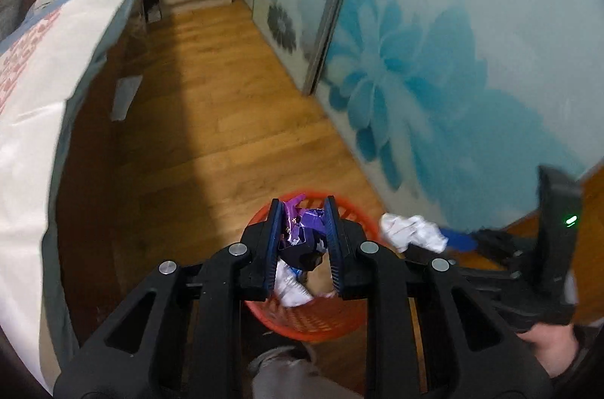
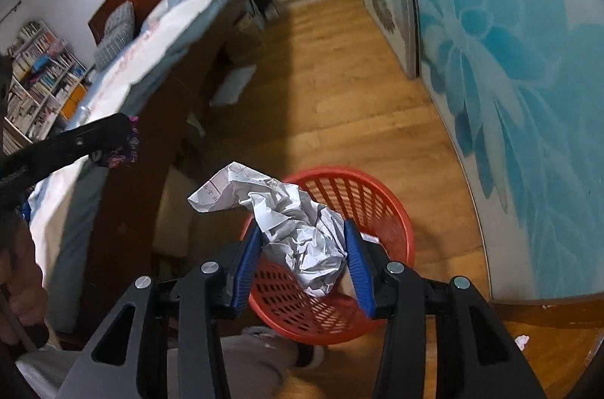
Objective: Collect trash
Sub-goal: 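Carry both items to the red basket and open both tools over it, then return both tools open above the remaining trash on the bed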
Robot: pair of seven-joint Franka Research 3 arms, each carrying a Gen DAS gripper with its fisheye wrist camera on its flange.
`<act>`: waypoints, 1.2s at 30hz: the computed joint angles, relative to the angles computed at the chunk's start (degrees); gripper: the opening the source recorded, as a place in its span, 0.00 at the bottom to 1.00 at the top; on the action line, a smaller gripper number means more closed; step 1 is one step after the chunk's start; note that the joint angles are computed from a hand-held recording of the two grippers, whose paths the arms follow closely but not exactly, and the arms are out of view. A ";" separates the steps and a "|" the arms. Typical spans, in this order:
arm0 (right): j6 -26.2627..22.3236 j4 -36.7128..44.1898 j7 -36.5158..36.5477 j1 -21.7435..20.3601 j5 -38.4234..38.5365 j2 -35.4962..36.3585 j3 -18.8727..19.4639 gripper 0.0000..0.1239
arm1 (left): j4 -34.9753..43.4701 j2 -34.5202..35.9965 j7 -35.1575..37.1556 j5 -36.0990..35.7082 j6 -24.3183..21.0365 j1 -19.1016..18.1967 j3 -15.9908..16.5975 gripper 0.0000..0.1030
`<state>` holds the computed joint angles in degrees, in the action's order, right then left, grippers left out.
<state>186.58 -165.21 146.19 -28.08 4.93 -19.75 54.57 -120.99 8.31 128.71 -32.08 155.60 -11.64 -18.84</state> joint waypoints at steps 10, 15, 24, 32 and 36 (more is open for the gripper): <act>2.76 1.14 -5.50 -5.07 3.91 5.93 3.00 0.35 | 4.16 6.70 -6.16 14.11 -4.85 -1.87 -2.00 0.22; 3.49 0.63 -8.27 -3.26 7.34 7.30 0.99 0.36 | 5.09 7.88 -7.51 15.42 -6.40 -1.67 -2.33 0.22; -3.95 3.12 -7.91 -5.98 7.16 3.16 3.93 0.41 | 4.94 8.05 -9.32 17.72 -5.44 -1.81 -2.28 0.24; -11.34 4.46 -2.23 -4.87 2.41 -2.56 1.71 0.57 | 3.75 7.06 -12.35 18.80 -2.90 -1.47 -2.12 0.54; -12.94 4.29 -0.08 -3.42 -0.08 -4.54 -0.18 0.59 | 2.72 6.10 -12.36 19.02 -1.52 -1.22 -2.21 0.54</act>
